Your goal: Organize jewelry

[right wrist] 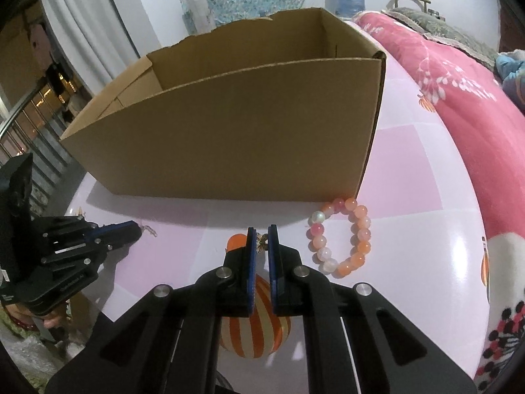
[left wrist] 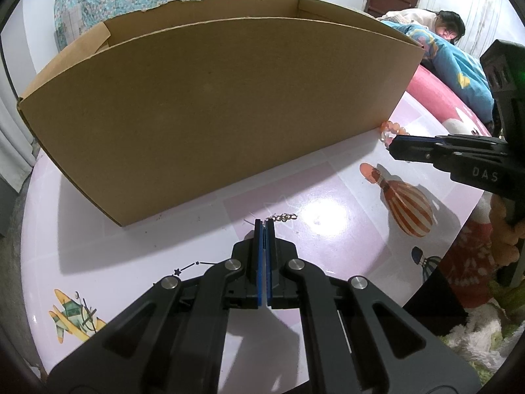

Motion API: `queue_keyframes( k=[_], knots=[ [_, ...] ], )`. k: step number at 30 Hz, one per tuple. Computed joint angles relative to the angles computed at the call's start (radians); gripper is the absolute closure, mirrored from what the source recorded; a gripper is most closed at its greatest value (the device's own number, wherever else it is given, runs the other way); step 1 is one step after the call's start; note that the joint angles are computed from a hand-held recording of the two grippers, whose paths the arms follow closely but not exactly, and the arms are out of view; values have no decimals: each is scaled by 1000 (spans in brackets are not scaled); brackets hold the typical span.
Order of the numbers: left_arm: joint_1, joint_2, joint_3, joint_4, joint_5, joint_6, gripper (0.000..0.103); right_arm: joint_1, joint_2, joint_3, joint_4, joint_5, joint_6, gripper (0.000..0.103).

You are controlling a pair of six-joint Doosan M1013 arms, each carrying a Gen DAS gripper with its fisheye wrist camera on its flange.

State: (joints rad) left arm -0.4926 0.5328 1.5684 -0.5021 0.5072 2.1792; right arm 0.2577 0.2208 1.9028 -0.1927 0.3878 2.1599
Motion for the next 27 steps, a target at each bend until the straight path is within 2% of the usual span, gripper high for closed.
queue_keyframes(
  k=[4, 6, 8, 10, 16, 19, 23, 27],
  knots=[
    [25, 10, -15, -105, 65, 79, 100, -6, -10, 10, 38, -7, -34, 96],
    [28, 6, -12, -115, 65, 101, 92, -3, -1, 5, 44, -10, -38, 96],
    [27, -3, 0, -125, 40, 130, 79, -4, 1, 5, 58, -13, -51, 96],
    [25, -8, 5, -130, 33, 148, 76, -9, 1, 8, 85, -19, -77, 96],
    [13, 0, 0, -67, 32, 99, 76, -11, 4, 9, 115, -32, -110, 96],
    [2, -3, 6, -29, 8, 84, 77, -10, 3, 9, 105, -35, -103, 96],
    [-16, -10, 19, 89, -43, 12, 89, -11, 2, 12, 104, -41, -97, 96],
    [-17, -9, 14, 115, -41, -24, 94, -10, 0, 15, 103, -45, -93, 96]
  ],
)
